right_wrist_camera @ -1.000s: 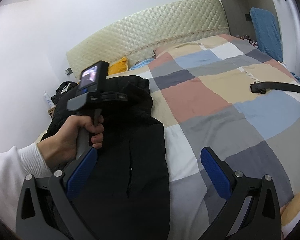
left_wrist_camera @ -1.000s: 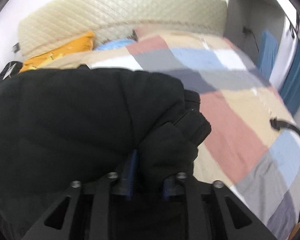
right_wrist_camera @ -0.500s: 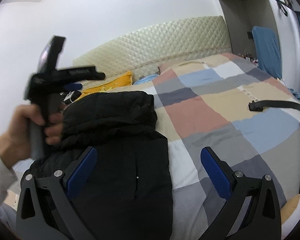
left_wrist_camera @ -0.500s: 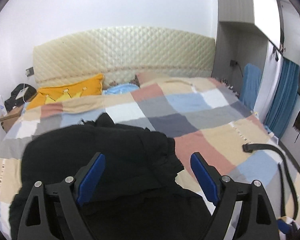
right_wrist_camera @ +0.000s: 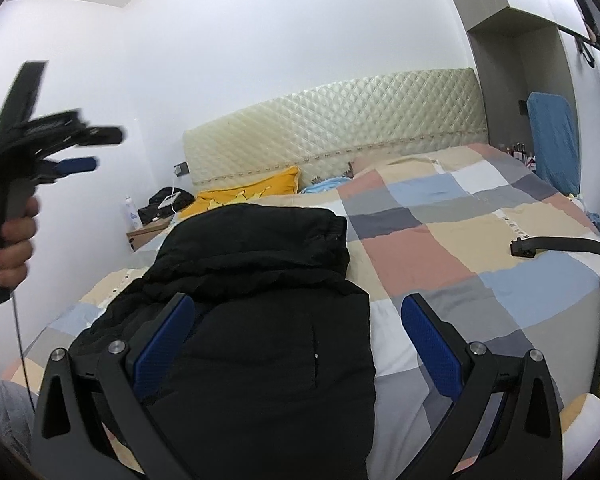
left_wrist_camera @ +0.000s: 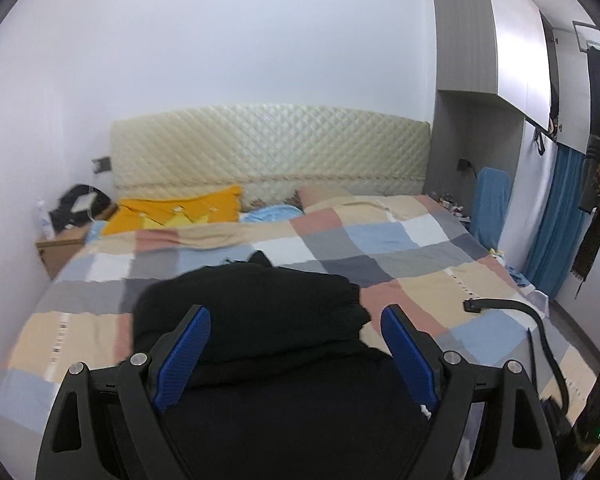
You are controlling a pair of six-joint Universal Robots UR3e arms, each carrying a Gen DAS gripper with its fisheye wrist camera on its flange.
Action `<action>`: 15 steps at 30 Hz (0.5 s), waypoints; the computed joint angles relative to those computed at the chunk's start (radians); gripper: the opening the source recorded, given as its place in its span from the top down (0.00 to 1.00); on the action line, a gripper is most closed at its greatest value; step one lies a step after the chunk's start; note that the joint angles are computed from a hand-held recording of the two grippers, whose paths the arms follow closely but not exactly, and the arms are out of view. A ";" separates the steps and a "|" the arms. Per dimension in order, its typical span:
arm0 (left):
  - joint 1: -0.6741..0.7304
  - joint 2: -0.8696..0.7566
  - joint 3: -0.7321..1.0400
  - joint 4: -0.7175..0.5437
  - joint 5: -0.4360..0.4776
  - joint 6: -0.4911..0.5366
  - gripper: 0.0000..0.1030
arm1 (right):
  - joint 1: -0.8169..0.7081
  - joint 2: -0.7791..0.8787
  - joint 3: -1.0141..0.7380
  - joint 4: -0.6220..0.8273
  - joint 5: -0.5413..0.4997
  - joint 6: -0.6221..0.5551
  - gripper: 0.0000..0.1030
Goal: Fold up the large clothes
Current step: 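Grasp the jacket hem with the right tool and lift it toward the collar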
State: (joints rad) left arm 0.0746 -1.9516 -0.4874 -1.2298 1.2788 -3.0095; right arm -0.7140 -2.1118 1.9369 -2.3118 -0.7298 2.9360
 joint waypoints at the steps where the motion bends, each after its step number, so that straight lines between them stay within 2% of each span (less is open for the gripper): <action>1: 0.017 0.053 -0.077 0.026 -0.012 0.011 0.16 | -0.006 -0.011 -0.002 0.010 0.009 0.002 0.00; 5: 0.117 0.264 -0.370 0.076 -0.082 0.089 0.16 | -0.032 -0.069 -0.003 0.068 0.055 -0.002 0.00; 7: 0.161 0.362 -0.503 0.108 -0.098 0.118 0.16 | -0.009 -0.081 -0.009 0.069 0.040 -0.003 0.00; 9: 0.240 0.468 -0.650 0.143 -0.179 0.156 0.16 | 0.006 -0.085 -0.017 0.092 0.041 -0.009 0.00; 11: 0.320 0.556 -0.759 0.140 -0.250 0.197 0.16 | 0.013 -0.095 -0.021 0.128 0.048 -0.015 0.00; 15: 0.412 0.658 -0.913 0.175 -0.292 0.257 0.16 | 0.055 -0.096 -0.014 0.121 0.025 -0.011 0.00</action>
